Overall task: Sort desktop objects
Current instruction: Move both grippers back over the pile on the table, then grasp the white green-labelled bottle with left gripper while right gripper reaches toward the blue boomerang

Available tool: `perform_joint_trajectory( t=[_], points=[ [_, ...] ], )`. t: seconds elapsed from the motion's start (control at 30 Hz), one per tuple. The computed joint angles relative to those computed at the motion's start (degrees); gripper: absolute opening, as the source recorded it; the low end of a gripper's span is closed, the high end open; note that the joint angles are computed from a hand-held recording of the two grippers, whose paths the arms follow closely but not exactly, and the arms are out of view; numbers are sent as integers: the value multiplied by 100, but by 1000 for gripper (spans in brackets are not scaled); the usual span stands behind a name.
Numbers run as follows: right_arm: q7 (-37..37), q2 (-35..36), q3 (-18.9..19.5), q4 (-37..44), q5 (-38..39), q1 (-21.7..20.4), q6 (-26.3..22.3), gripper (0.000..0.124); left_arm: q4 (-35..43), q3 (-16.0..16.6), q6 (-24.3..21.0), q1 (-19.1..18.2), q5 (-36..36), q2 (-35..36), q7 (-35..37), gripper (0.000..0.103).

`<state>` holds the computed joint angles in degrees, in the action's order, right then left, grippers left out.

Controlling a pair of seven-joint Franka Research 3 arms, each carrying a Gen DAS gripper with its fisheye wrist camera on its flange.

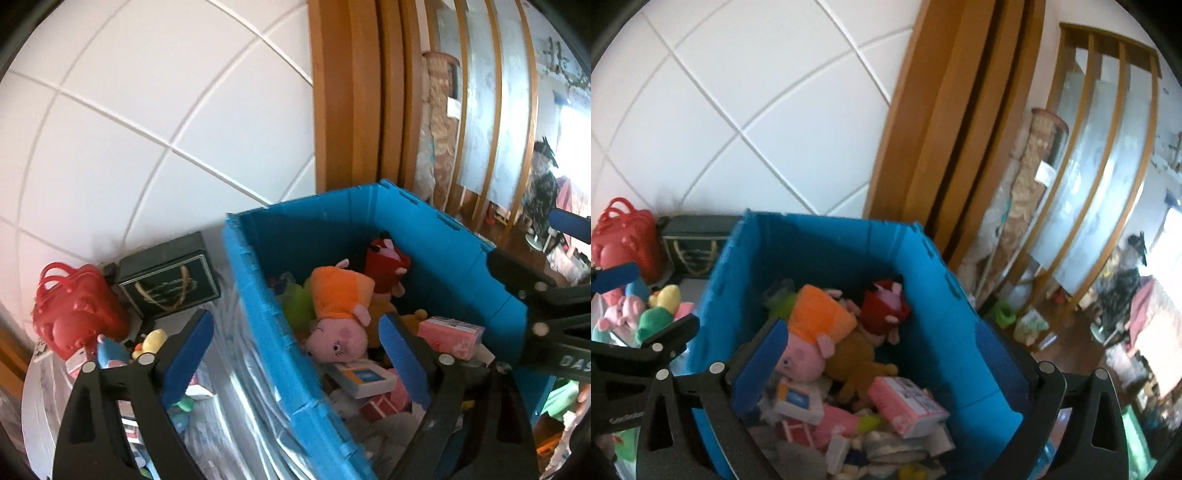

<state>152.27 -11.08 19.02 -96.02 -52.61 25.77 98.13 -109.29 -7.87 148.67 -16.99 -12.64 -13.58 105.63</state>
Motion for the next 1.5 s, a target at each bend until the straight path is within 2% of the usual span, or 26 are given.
perform_joint_trajectory(
  t=[0.13,0.3,0.37,0.53,0.63,0.83,0.9,1.0,1.07,1.17,1.3,1.5],
  points=[
    [165,144,188,173,-103,200,98,103,-673,283,431,-25,-312,-502,270,97],
    [654,365,278,269,-167,537,653,103,-1593,757,965,-26,-455,-1140,423,97],
    [831,546,290,359,-275,697,833,103,-1942,1053,1089,-74,-525,-1363,589,97],
    [1032,1366,174,895,-563,1198,1153,103,-2570,1462,1285,211,-301,-1634,647,97],
    [1102,1817,-4,1143,-505,1403,1650,103,-2818,1810,1251,367,-272,-1650,793,97],
    [1067,2701,-355,1691,-183,1742,2345,103,-3193,2096,1414,1086,-98,-1342,832,97],
    [983,2941,-452,1791,98,1776,2571,103,-3271,2031,1391,1499,73,-1120,669,97],
    [700,3308,-569,1959,541,1830,2754,103,-3407,1978,1347,1895,183,-918,502,97],
    [468,3534,-654,2097,809,1874,2727,103,-3515,1980,1330,2070,202,-774,460,97],
    [172,3826,-756,2211,1287,1868,2810,103,-3540,1806,1301,2351,355,-558,251,97],
    [-82,4201,-940,2455,1811,1905,2810,103,-3256,1706,1167,2378,154,-132,117,97],
    [-208,4529,-1308,2654,2418,1998,2787,103,-2550,1289,1136,2305,-179,705,75,97]
  ],
)
